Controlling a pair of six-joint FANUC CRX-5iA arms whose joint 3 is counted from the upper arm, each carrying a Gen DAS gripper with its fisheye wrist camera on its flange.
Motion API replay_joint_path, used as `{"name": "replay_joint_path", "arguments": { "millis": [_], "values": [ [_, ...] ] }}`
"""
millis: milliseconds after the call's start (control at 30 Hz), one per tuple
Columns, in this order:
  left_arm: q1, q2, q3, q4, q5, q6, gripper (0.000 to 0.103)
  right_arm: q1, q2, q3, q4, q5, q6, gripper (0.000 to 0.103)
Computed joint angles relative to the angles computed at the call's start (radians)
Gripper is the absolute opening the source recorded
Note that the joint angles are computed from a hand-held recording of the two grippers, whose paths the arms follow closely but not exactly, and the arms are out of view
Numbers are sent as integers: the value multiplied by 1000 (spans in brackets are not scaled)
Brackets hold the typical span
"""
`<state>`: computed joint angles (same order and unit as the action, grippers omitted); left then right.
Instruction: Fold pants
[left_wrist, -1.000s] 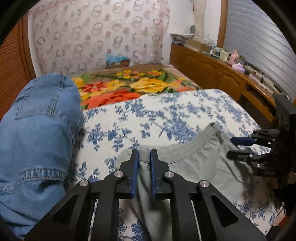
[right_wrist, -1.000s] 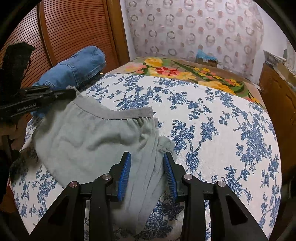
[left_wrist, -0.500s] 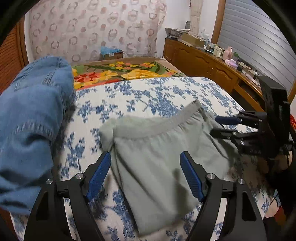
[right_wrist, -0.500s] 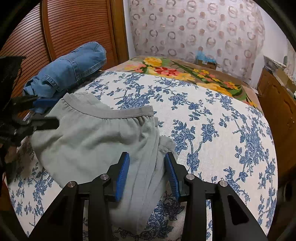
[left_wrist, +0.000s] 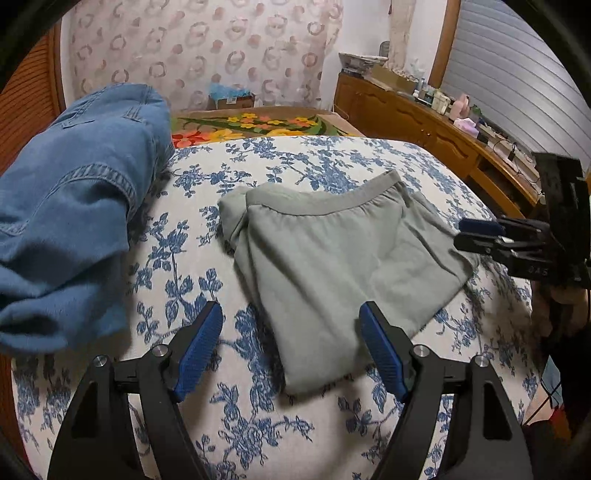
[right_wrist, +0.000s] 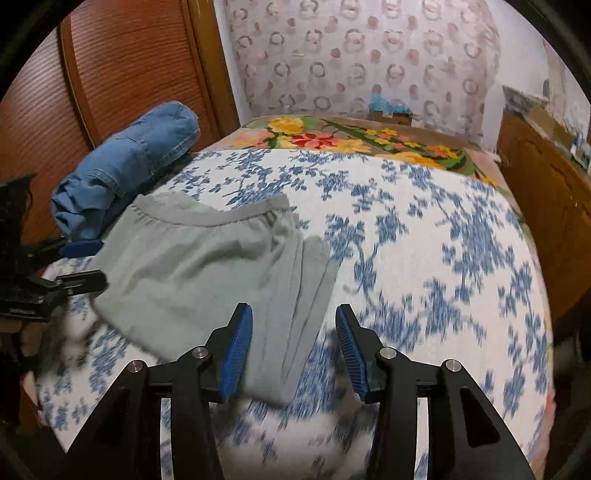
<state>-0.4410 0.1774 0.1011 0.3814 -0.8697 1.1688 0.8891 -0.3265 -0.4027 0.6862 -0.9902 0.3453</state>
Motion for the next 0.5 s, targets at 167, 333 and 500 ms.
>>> {"name": "replay_joint_path", "arguments": {
  "millis": [167, 333, 500],
  "values": [
    [0, -14, -24, 6, 11, -13, 77, 38, -27, -12, -32, -11, -4, 49],
    [-3, -19, -34, 7, 10, -18, 71, 43, -33, -17, -42, -9, -15, 49],
    [1, -19, -46, 30, 0, -31, 48, 41, -12, -9, -27, -11, -20, 45]
  ]
}}
